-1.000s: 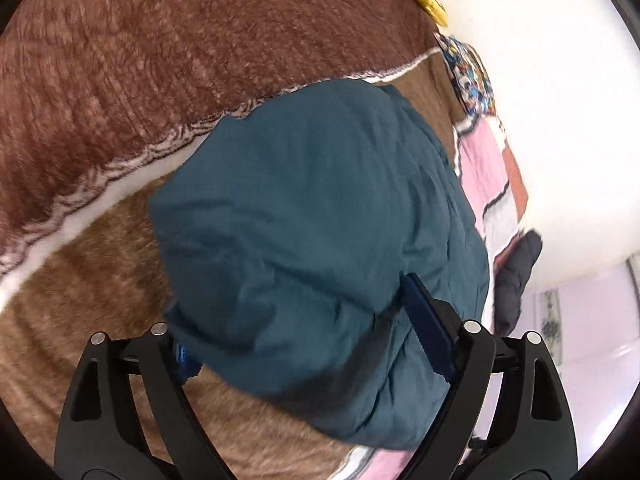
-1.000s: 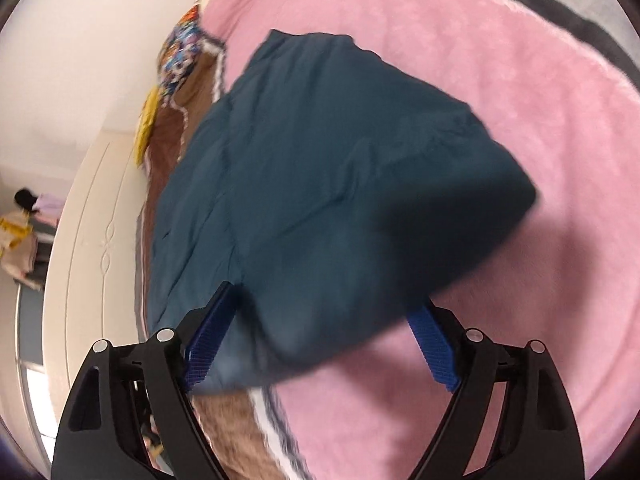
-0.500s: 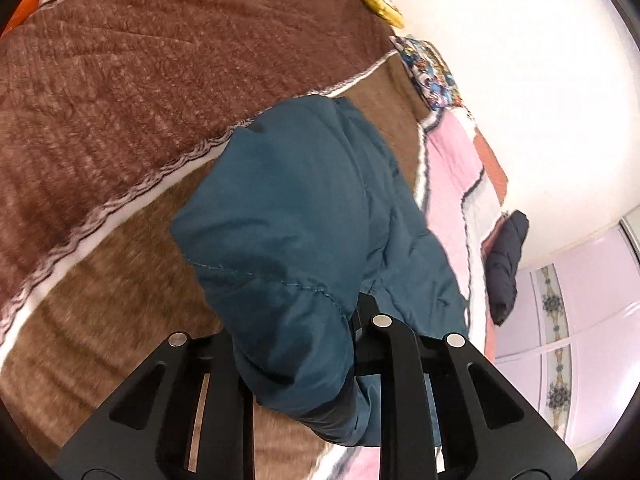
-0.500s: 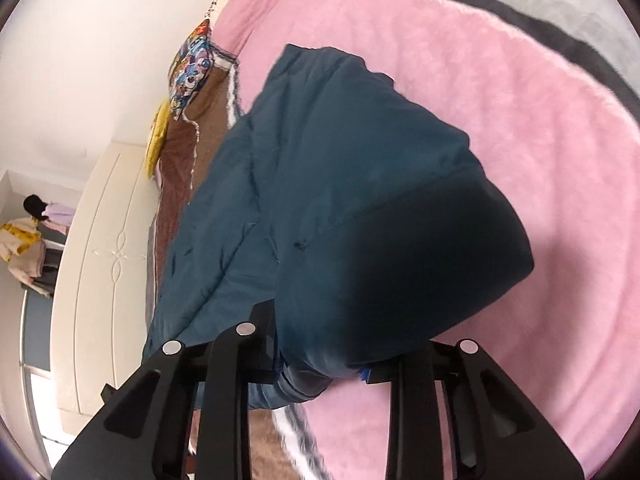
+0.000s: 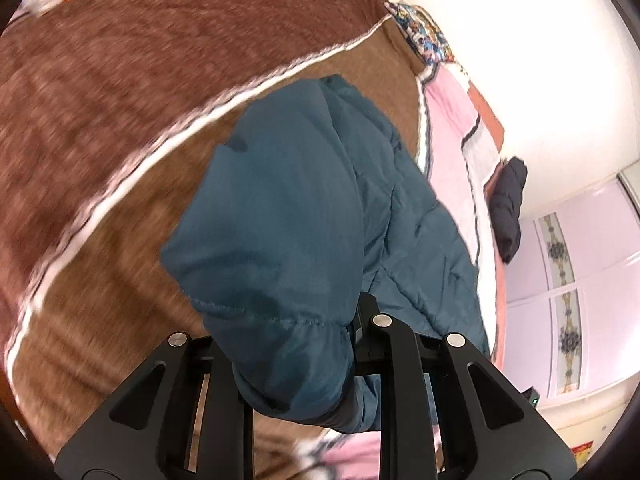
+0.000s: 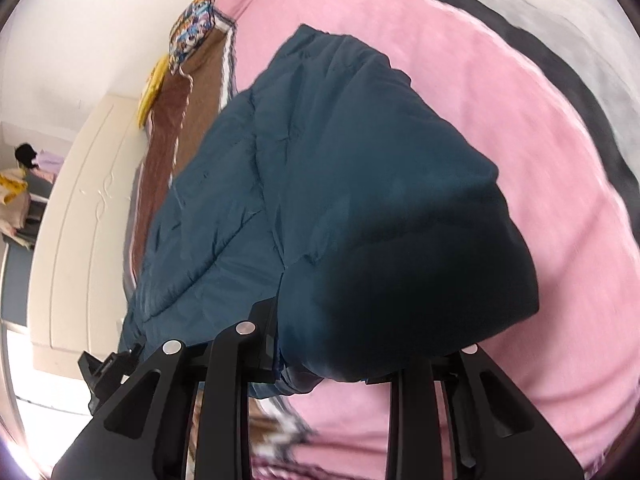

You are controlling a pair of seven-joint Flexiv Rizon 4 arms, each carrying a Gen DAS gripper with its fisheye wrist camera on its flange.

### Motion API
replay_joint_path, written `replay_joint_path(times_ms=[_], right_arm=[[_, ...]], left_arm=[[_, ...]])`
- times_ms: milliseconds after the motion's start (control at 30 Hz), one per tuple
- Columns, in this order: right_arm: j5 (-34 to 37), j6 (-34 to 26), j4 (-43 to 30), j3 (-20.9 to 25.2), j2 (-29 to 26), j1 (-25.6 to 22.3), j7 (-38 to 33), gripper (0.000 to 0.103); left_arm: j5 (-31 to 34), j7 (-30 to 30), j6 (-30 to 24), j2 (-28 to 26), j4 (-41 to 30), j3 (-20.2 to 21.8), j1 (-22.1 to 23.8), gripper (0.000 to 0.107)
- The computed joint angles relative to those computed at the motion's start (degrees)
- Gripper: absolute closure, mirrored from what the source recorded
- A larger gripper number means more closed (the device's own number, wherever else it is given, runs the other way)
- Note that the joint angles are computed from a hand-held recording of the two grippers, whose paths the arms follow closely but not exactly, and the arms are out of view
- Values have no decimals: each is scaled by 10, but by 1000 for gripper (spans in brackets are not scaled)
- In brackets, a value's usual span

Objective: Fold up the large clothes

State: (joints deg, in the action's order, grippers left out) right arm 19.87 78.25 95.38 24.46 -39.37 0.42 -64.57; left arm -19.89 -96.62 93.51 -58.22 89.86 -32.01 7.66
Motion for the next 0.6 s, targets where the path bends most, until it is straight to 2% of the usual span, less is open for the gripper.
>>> replay_joint_path(times_ms=[67, 200, 267, 333, 400, 467, 567, 600], right_arm=[[-5, -4, 18, -5, 9, 6, -1, 76], [-21, -26, 25, -23, 8, 24, 7, 72], [-28, -35, 21, -37, 2, 35, 22, 63], [-33, -54, 17, -48, 2, 40, 41, 48], [-33, -86, 12, -46, 8, 34, 48, 42], [-30, -106, 18, -40, 22, 24, 32, 42], [-51, -155, 39, -56, 64, 29, 6, 43], [-50, -166, 46, -51, 80, 24, -22, 58]], left_arm=[[11, 3, 14, 8, 37, -9, 16, 86], [24, -3, 27, 13, 55, 16, 4, 85], [20, -16, 21, 11, 43, 40, -16, 84], [20, -21, 22, 11, 39, 51, -24, 84], [24, -22, 24, 12, 40, 52, -24, 84], [26, -23, 23, 12, 37, 54, -25, 84], [32, -24, 35, 12, 40, 53, -24, 84], [35, -26, 38, 12, 41, 55, -26, 84]])
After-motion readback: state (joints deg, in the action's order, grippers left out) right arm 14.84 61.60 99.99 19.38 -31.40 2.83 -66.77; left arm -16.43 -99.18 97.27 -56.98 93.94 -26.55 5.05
